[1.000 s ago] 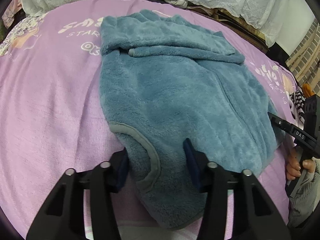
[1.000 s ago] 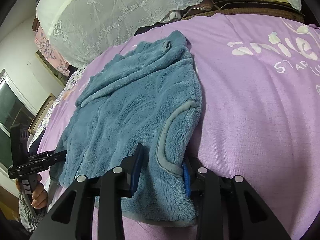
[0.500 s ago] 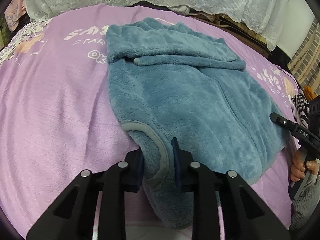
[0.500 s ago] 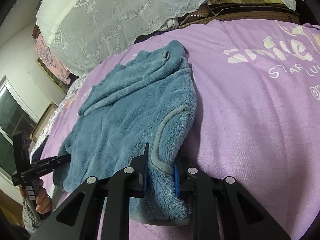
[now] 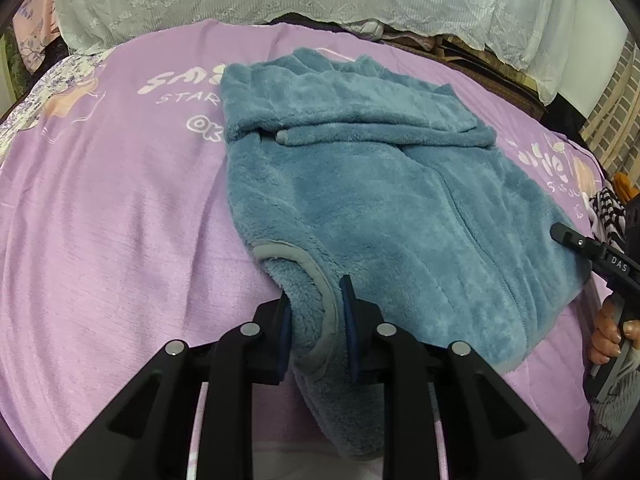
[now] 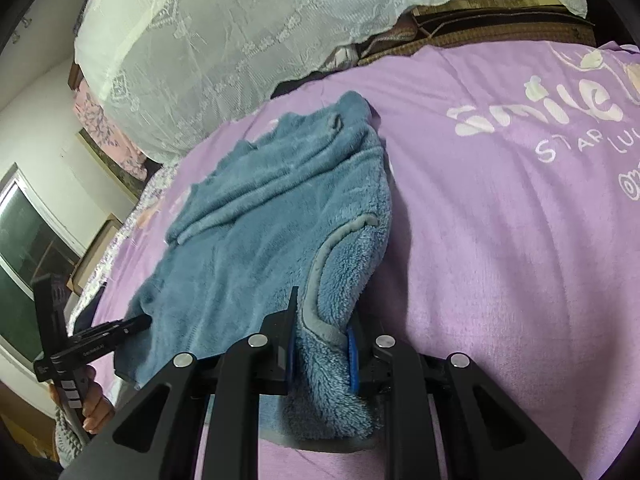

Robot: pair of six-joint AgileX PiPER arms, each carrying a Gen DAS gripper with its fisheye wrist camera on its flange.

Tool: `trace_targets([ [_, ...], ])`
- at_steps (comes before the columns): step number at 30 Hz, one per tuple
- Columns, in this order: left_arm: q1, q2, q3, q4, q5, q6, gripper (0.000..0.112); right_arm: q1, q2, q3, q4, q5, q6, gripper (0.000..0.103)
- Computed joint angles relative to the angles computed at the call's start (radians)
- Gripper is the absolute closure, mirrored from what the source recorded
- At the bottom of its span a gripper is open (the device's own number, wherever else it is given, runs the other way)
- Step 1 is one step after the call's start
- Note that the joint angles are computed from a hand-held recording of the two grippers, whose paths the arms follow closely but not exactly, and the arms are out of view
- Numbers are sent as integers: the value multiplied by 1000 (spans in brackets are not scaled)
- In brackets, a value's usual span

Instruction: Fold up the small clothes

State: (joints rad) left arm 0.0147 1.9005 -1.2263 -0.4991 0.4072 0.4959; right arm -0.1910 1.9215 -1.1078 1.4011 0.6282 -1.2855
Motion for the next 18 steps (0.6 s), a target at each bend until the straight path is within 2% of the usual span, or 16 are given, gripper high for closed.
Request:
trace_targets([
  [18, -15, -38, -43, 170, -28, -170, 93, -22, 4, -93, -57, 106, 136, 85],
])
